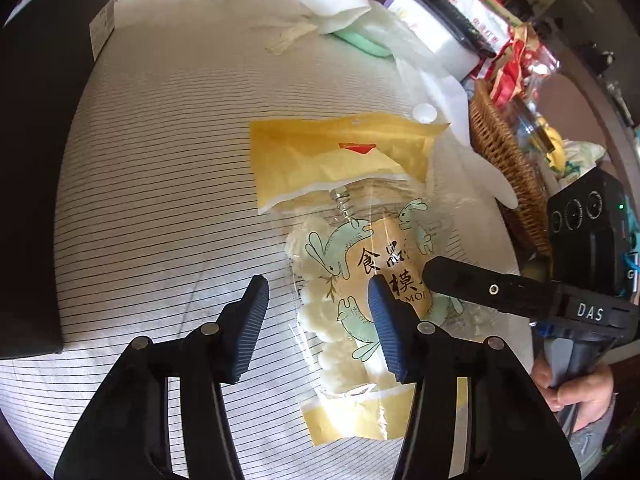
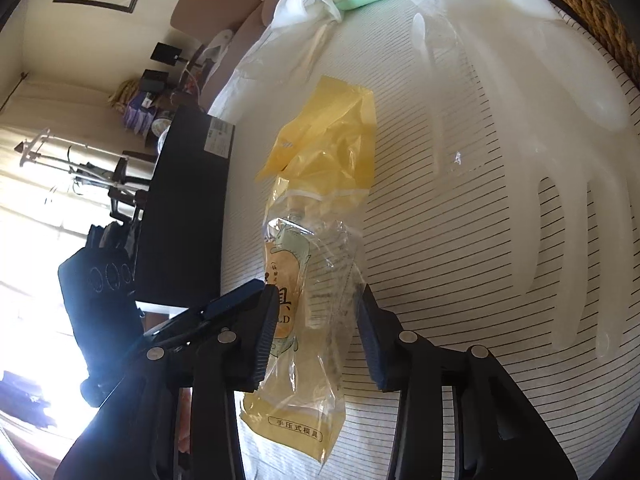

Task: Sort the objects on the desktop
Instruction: 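Lift the labelled bag with the right gripper while the left gripper grasps it too, then carry the labelled bag toward the white box with both grippers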

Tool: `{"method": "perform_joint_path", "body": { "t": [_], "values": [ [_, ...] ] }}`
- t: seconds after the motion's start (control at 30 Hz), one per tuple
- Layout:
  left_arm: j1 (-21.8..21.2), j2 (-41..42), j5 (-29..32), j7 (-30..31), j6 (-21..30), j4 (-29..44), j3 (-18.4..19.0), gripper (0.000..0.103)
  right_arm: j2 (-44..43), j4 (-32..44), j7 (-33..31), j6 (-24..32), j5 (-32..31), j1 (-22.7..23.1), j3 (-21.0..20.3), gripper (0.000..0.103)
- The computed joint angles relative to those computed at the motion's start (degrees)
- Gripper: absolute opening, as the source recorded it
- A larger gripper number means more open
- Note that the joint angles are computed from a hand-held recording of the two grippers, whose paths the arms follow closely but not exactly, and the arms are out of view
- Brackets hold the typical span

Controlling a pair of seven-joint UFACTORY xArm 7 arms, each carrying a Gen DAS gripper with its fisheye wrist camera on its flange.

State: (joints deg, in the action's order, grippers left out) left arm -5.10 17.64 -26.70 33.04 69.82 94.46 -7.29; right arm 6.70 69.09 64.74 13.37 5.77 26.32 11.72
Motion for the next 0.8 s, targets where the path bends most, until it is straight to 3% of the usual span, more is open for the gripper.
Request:
{"method": "perform_joint_path", "body": {
  "t": [0.07,0.17,0.3,0.37,0.43,0.5,0.53,0.57,0.73,0.8],
  "values": [
    [-0.57,0.41,2.29,-2.75,-1.64,0.11,0.82,0.064,0.07,1.56,3.29,4.9,-4.47,0.82,-1.3,0.041],
    [0.26,0.88,1.74,-3.57,-1.03,0.73,0.76,0.081,-0.24,1.4,4.0,5.78,-4.88,0.39,-1.14,0.041],
    [-1.21,-1.9,6.03,-4.24,-5.86,-3.61,1.0,0.086,-0.46,1.73,5.59,7.67,-6.88,0.35,-1.22,0.041],
    [-0.8,-2.64,4.58,-3.23,-6.02,-4.81,0.63,0.091,-0.32,2.55,6.33,9.37,-8.69,0.5,-1.35,0.041],
    [0.23,-2.9,0.18,-0.34,-5.32,-5.51,-0.11,0.089,0.03,2.6,6.5,8.6,-8.97,0.42,-1.22,0.041],
    [1.03,-1.64,-3.43,1.03,-1.97,-3.64,-0.53,0.073,0.43,1.11,4.8,4.21,-5.24,-0.22,-0.38,0.041],
    [1.68,-0.36,-5.37,0.76,1.05,-1.81,-0.61,0.055,0.64,0.08,3.53,1.3,-2.59,-0.61,0.23,0.04],
    [2.18,0.98,-6.78,-0.36,3.82,-0.01,-0.6,0.053,0.82,-0.49,2.44,-0.33,-0.48,-0.86,0.7,0.038],
    [3.49,3.88,-8.41,-2.12,8.02,4.16,-0.4,0.051,0.62,-2.76,-2.93,-4.94,7.03,-1.83,2.31,0.033],
    [4.66,5.94,-10.34,-2.52,10.42,6.3,-0.72,0.051,0.58,-3.54,-7.5,-7.13,13.07,-3.16,4.34,0.03]
  ]
}}
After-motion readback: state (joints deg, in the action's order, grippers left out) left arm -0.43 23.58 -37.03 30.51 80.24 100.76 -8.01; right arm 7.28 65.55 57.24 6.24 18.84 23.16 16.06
